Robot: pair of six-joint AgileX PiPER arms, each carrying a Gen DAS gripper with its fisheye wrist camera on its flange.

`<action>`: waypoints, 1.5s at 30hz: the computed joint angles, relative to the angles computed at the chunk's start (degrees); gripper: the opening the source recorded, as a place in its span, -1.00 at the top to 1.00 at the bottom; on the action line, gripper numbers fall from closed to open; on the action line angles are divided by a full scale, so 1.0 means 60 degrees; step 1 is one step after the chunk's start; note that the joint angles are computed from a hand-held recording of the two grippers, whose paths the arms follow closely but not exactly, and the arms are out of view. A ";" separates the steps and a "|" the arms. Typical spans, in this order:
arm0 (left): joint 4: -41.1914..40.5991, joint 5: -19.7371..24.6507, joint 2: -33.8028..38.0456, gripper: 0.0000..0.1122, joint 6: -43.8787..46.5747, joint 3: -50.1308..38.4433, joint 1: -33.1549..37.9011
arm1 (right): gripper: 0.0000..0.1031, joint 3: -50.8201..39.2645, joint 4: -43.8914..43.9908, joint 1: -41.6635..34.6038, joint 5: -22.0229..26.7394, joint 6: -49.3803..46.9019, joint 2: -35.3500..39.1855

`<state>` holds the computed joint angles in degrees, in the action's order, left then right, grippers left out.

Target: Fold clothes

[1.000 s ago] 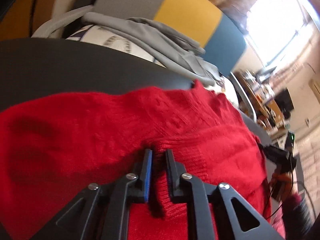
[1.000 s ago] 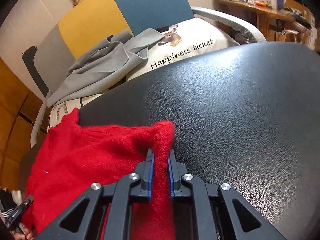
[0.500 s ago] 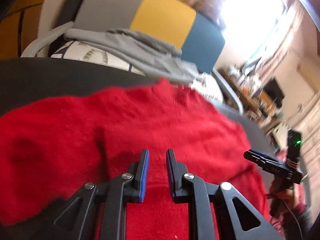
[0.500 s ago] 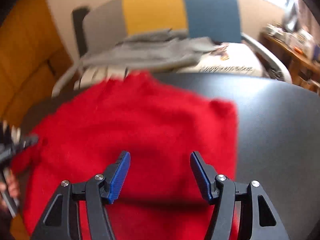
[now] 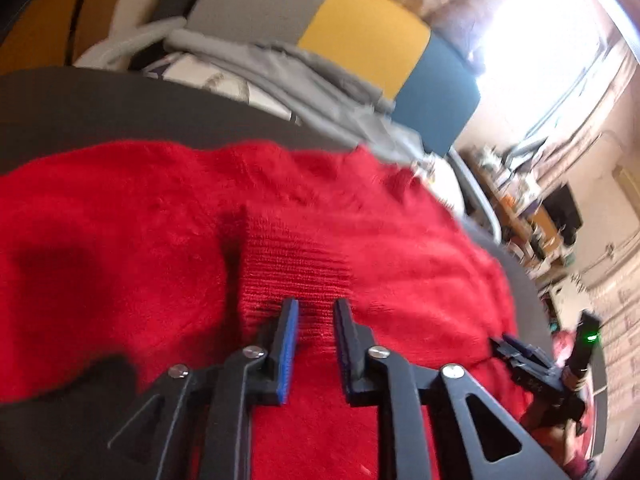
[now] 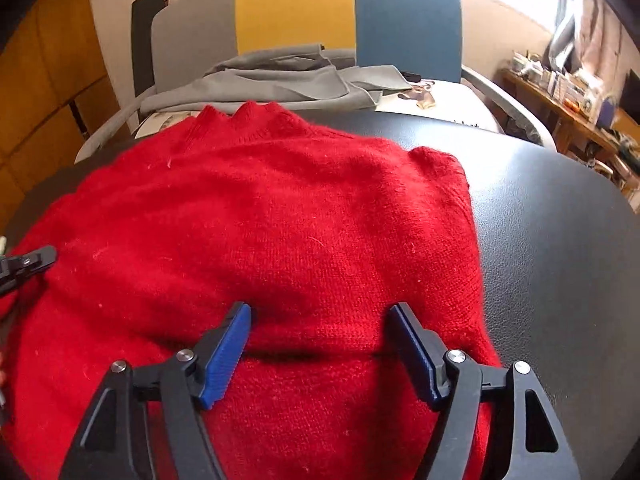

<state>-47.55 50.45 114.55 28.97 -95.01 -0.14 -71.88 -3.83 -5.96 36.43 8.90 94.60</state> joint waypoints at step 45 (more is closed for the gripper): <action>-0.2747 -0.0887 -0.0248 0.50 -0.0923 0.2594 0.7840 | -0.99 0.1229 -0.2879 0.3728 0.0025 0.4173 -0.1645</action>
<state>-64.03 45.12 113.06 23.43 -79.45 46.90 -64.50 -21.10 16.40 36.58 33.94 84.73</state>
